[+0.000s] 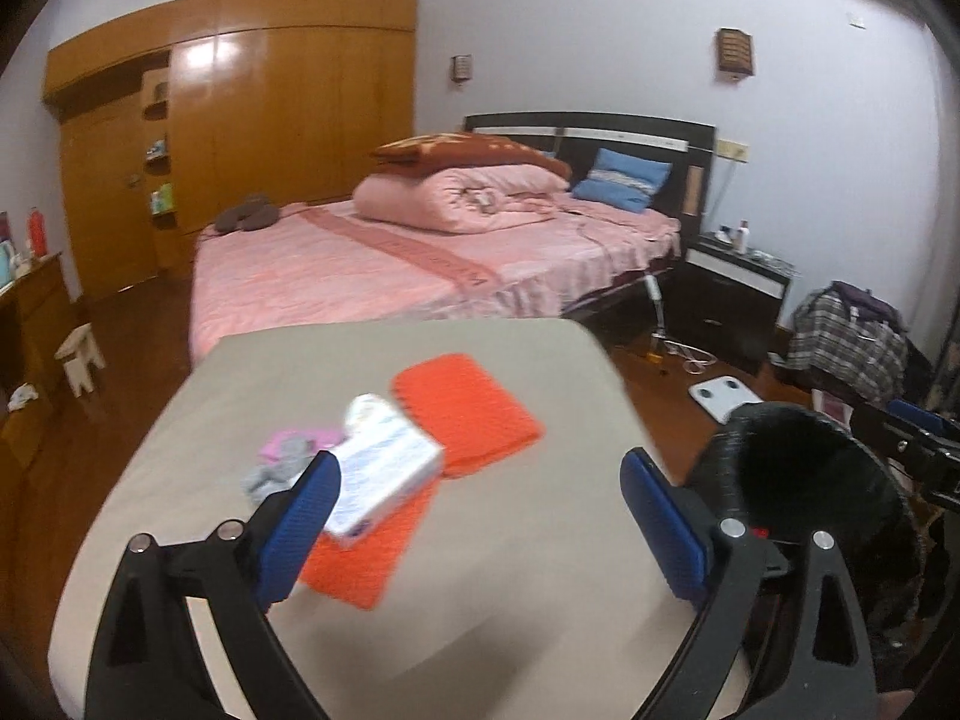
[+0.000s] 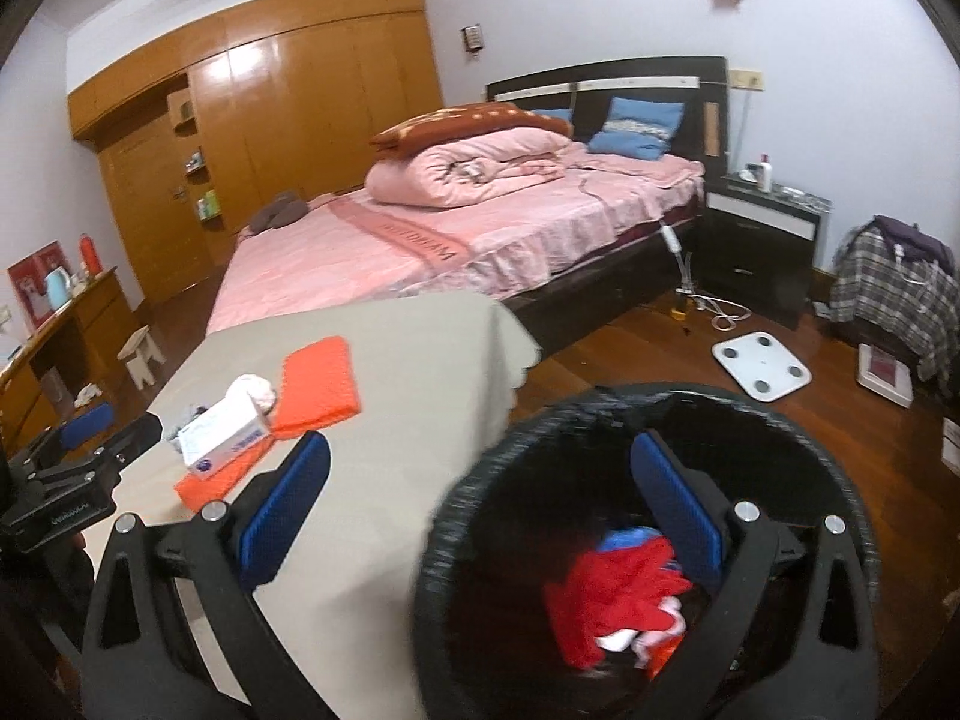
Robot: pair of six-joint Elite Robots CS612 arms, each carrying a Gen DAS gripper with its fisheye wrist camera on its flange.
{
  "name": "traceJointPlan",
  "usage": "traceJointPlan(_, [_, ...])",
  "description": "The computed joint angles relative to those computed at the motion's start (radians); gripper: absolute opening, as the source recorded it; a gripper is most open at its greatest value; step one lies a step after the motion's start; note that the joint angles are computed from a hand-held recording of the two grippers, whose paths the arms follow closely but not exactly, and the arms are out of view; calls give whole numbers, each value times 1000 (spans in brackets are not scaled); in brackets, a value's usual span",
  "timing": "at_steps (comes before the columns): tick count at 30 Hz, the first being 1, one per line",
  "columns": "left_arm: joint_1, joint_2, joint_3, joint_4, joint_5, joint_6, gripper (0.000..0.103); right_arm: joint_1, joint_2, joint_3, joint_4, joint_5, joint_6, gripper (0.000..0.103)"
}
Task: Collect trash
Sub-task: 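Move both grippers back to the table toward the grey sock and tissue box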
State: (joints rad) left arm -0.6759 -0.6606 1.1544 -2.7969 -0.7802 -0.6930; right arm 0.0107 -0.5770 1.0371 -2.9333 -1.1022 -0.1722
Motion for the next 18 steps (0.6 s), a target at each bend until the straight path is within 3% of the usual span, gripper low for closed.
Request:
traceJointPlan(7, [25, -25, 63, 29, 19, -65, 92, 39, 27, -51, 35, 27, -26, 98])
traceJointPlan(18, [63, -15, 89, 90, -26, -155, 92, 89, 90, -152, 108, 4, -58, 98])
